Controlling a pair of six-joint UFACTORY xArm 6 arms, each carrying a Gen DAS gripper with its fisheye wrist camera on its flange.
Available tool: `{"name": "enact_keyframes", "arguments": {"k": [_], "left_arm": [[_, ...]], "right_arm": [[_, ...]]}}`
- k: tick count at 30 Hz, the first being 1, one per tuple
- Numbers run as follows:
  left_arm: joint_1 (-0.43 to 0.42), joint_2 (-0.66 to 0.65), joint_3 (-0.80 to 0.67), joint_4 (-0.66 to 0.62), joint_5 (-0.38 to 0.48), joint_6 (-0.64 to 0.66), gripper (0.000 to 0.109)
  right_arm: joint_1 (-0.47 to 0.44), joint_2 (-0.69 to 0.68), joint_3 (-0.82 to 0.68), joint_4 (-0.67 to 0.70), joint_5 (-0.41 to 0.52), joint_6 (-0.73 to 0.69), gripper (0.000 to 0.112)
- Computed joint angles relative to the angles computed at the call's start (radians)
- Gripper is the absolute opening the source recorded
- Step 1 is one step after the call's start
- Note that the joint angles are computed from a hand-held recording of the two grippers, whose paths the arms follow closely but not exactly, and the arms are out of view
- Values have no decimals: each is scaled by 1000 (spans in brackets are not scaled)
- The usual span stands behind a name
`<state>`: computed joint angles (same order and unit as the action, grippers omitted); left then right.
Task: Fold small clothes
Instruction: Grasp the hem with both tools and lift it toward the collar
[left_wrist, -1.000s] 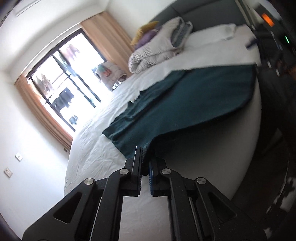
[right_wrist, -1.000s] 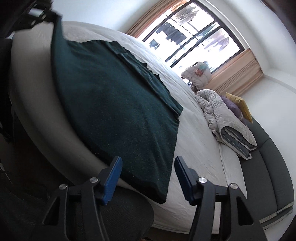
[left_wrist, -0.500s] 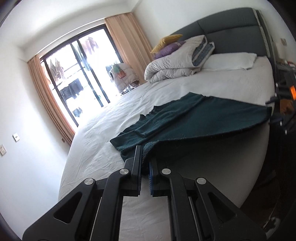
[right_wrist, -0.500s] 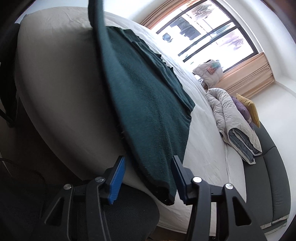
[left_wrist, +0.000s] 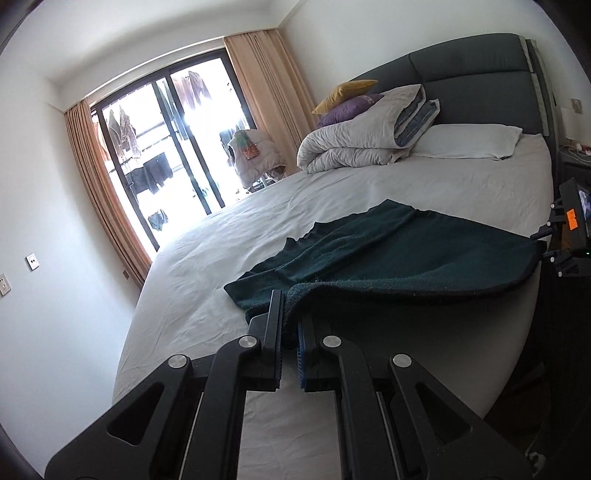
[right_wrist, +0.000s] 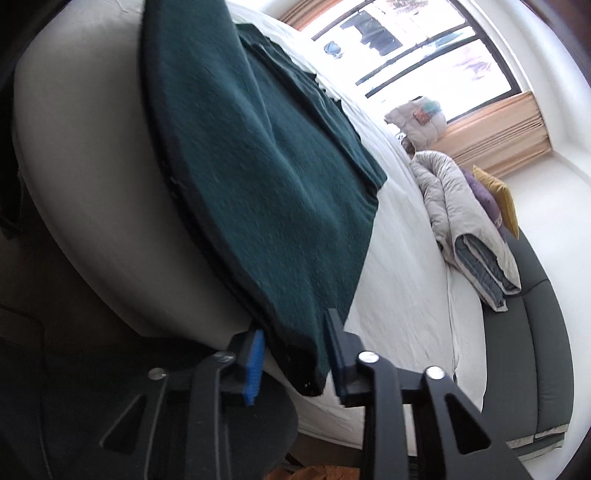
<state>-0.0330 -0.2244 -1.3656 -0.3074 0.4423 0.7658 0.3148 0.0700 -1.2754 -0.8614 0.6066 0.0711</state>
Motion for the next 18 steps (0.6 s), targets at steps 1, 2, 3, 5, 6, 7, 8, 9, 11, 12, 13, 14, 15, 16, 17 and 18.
{"name": "enact_keyframes", "arguments": {"k": [1, 2, 3, 5, 6, 7, 8, 9, 11, 12, 13, 14, 15, 16, 17, 18], "left_arm": [[0, -4, 8, 0, -3, 2, 5], [1, -10, 17, 0, -5, 5, 5], [2, -17, 28, 0, -7, 8, 5], [4, -24, 41, 0, -10, 14, 5], [2, -21, 43, 7, -13, 12, 5], [2, -23, 50, 15, -16, 11, 5], [4, -27, 58, 13, -18, 19, 5], [6, -33, 68, 12, -18, 26, 5], [9, -46, 88, 13, -16, 35, 5], [11, -51, 99, 13, -16, 41, 5], [11, -51, 106, 19, -16, 43, 5], [13, -61, 121, 27, -13, 43, 5], [15, -70, 136, 35, -10, 42, 5], [17, -76, 150, 42, -11, 41, 5], [20, -87, 165, 49, -4, 38, 5], [24, -93, 175, 52, 3, 37, 5]], "right_arm": [[-2, -1, 2, -5, 5, 1, 24], [-3, -5, 7, -3, 9, 2, 22], [-5, -8, 11, 4, 11, 0, 20], [-8, -11, 15, 8, 18, -6, 14], [-9, -11, 17, 10, 20, -9, 8], [-10, -11, 18, 12, 21, -12, 7], [-12, -13, 21, 11, 18, -10, 5], [-13, -17, 23, 9, 14, -8, 5], [-21, -22, 24, -17, -4, 15, 4], [-26, -23, 21, -27, -12, 27, 4], [-32, -25, 16, -38, -16, 40, 4], [-39, -22, 7, -52, -19, 51, 4], [-45, -21, -2, -54, -20, 56, 4], [-50, -18, -12, -56, -22, 58, 4], [-56, -16, -22, -64, -24, 64, 4], [-60, -13, -33, -64, -25, 64, 4]]}}
